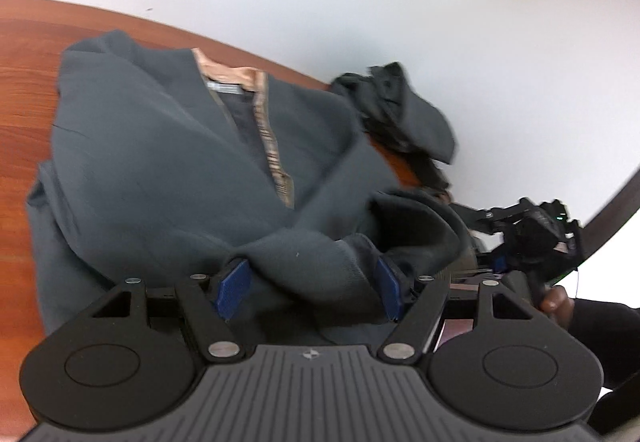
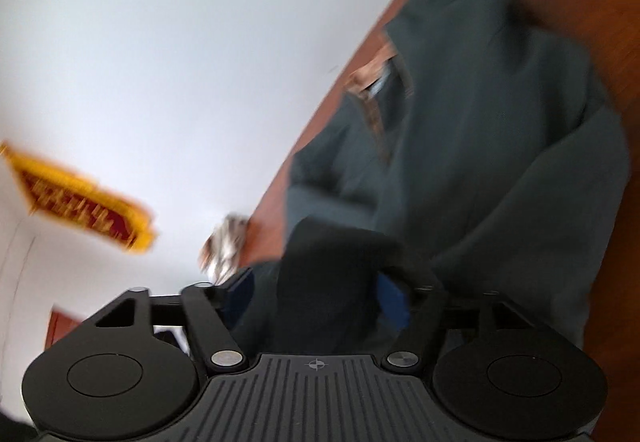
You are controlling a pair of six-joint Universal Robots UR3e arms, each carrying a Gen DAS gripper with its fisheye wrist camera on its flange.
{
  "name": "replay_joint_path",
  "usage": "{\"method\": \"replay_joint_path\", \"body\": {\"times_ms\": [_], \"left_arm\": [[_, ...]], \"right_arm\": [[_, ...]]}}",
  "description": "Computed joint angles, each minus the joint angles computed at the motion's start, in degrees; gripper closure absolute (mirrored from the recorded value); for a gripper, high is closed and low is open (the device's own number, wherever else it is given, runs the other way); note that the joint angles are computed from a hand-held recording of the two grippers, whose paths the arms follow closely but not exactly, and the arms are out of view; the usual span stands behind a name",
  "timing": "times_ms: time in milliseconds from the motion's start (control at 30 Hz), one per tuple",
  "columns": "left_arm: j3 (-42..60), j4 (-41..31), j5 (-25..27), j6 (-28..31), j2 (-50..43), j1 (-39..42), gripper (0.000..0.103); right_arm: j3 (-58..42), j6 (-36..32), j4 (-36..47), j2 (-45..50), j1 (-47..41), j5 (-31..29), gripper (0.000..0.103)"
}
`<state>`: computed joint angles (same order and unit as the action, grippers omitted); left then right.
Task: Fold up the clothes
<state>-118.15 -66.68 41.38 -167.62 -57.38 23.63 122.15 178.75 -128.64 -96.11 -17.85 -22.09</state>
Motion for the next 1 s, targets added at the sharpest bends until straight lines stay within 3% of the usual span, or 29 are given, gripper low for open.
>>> {"method": "replay_joint_path", "body": {"times_ms": [100,267,333,533,733,767,833,867,900,1000], "left_arm": [[2.21,3.91,1.58,0.14,-5.48,-0.33,0.026],[6.51,3.49,3.04,2.04,-9.56,0.82,0.025],[7.59,1.27,1.90,3.63,-8.15,2.29,0.025],[10.79,-7.78,2.32,7.72,-3.11,2.99,0.023],[8.73,-12.80,8.61,4.15,4.16,0.81,0.024],[8.13,-12.45,10.20,2.59,4.88,-0.19,0.024],[7.56,-10.32,14.80,-1.07,4.68,-3.87,0.027],[7.25,-9.27,16.63,-2.26,4.56,-5.41,0.032],[6.77,-8.10,18.00,-3.32,4.59,-6.60,0.034],[5.58,-4.60,22.71,-6.05,3.96,-9.83,0.052]], "right_arm": [[-2.52,6.95,-9.59,3.82,2.59,-5.30,0.031],[-6.83,7.77,-12.05,4.81,5.22,-12.75,0.031],[-8.45,4.45,-10.88,3.38,5.38,-13.93,0.030],[-15.32,-15.99,3.27,1.48,6.68,-16.68,0.022],[-20.76,-26.21,14.51,6.02,8.17,-19.39,0.022],[-21.13,-27.40,16.53,6.36,7.80,-18.63,0.024],[-23.18,-28.93,20.96,8.14,7.89,-18.00,0.044],[-23.68,-28.90,22.35,8.49,7.67,-17.86,0.072],[-24.12,-28.79,23.66,8.76,7.39,-17.74,0.092],[-20.99,-27.12,22.78,5.12,5.14,-15.99,0.094]]}}
